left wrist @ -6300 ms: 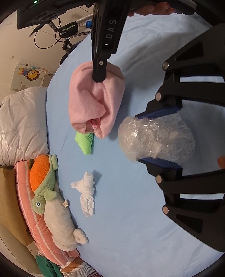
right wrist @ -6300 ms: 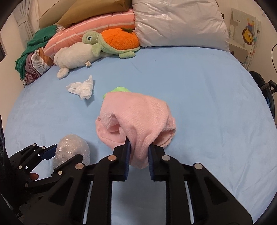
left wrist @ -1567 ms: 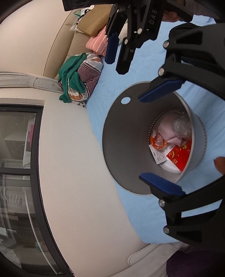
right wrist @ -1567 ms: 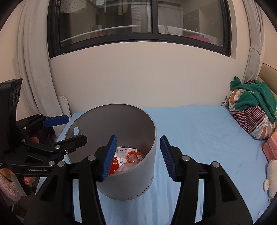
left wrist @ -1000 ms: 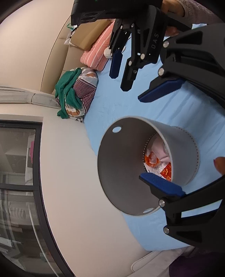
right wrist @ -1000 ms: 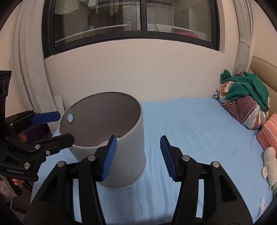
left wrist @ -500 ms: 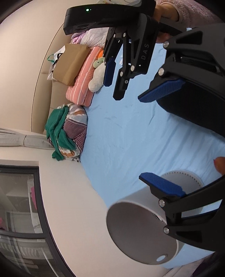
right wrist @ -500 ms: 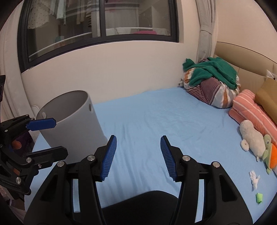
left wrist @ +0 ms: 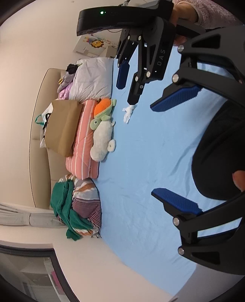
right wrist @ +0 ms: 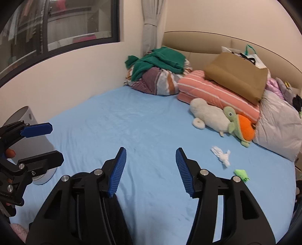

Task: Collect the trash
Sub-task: 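Move both open tools back over the bed toward the white tissue and green cloth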

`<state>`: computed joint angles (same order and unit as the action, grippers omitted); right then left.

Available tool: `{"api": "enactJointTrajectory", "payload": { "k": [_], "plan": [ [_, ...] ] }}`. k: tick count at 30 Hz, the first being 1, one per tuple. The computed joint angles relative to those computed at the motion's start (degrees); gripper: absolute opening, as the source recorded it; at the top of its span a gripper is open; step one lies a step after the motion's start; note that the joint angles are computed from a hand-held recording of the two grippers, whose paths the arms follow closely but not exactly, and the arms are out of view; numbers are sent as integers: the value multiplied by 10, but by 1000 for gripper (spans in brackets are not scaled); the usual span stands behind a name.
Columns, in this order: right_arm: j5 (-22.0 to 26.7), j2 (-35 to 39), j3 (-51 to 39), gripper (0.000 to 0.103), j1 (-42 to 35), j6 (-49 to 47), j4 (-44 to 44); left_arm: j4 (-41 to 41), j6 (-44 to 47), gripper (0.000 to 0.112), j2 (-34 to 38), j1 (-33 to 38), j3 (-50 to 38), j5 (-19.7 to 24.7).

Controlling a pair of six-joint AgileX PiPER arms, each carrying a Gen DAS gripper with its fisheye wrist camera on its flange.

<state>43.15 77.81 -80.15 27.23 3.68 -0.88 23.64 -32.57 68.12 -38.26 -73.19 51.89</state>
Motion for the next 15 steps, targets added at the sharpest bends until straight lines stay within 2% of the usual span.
{"api": "enactJointTrajectory", "payload": {
  "k": [8,15],
  "plan": [
    [-44,-9,65,56,-160,-24,42,-102,81,83,175,8,-97,-90],
    [-84,49,73,56,-265,-35,52,-135,123,83,339,3,-234,-97]
  ]
}}
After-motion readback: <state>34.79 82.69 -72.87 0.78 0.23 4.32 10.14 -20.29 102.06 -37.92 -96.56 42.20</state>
